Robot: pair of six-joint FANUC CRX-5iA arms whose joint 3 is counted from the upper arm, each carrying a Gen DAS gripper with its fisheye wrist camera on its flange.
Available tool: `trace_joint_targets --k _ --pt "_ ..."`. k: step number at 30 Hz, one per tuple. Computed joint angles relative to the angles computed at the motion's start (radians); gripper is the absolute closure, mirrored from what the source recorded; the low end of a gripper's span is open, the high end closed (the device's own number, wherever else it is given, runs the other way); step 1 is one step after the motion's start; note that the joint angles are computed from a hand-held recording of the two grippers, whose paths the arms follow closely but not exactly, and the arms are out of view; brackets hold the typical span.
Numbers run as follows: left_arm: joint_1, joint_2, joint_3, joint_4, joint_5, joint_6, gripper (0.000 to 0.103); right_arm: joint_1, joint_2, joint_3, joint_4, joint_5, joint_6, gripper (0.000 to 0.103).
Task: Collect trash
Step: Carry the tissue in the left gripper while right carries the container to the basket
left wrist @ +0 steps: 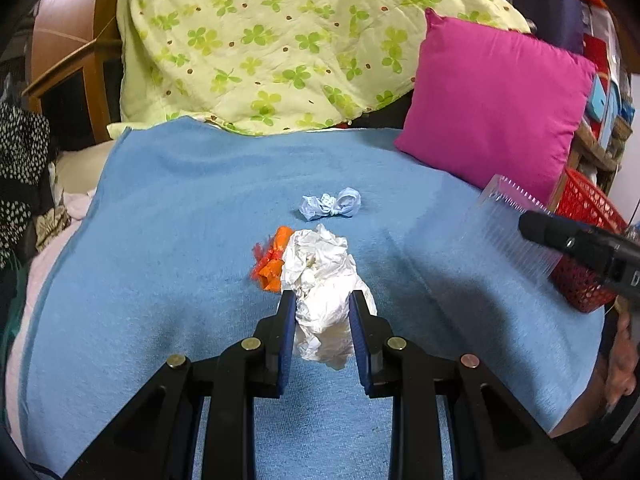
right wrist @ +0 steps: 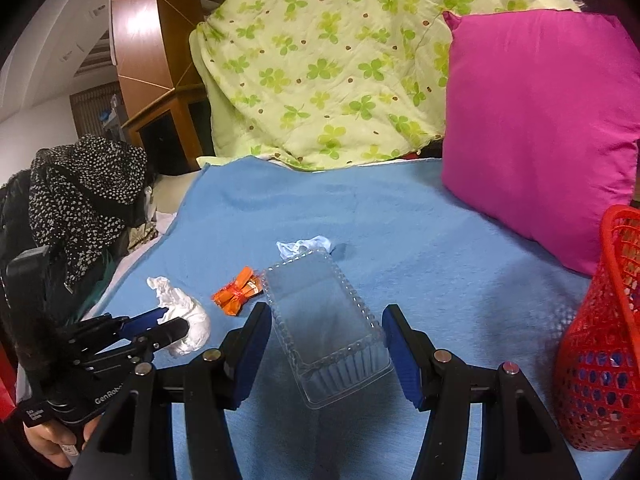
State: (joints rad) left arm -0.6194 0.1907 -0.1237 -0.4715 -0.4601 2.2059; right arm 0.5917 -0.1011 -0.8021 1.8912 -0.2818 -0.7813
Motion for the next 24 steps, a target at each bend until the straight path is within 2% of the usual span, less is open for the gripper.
trace_joint_targets --k 12,16,24 --pt "-0.092 0.017 0.07 -0.144 -0.129 0.124 0.075 -0.04 -0.071 -0.05 0.073 0.0 -0.081 0.042" --pt "-0.131 0.017 0.09 -0.197 -0.17 0.163 0.075 -0.077 -0.095 -0.059 0.163 0.024 -0.157 0.042" --pt "-0.182 0.028 0.133 -0.214 -0.228 0.183 0.075 -0.182 -0.155 -0.068 0.397 0.095 -0.348 0.042"
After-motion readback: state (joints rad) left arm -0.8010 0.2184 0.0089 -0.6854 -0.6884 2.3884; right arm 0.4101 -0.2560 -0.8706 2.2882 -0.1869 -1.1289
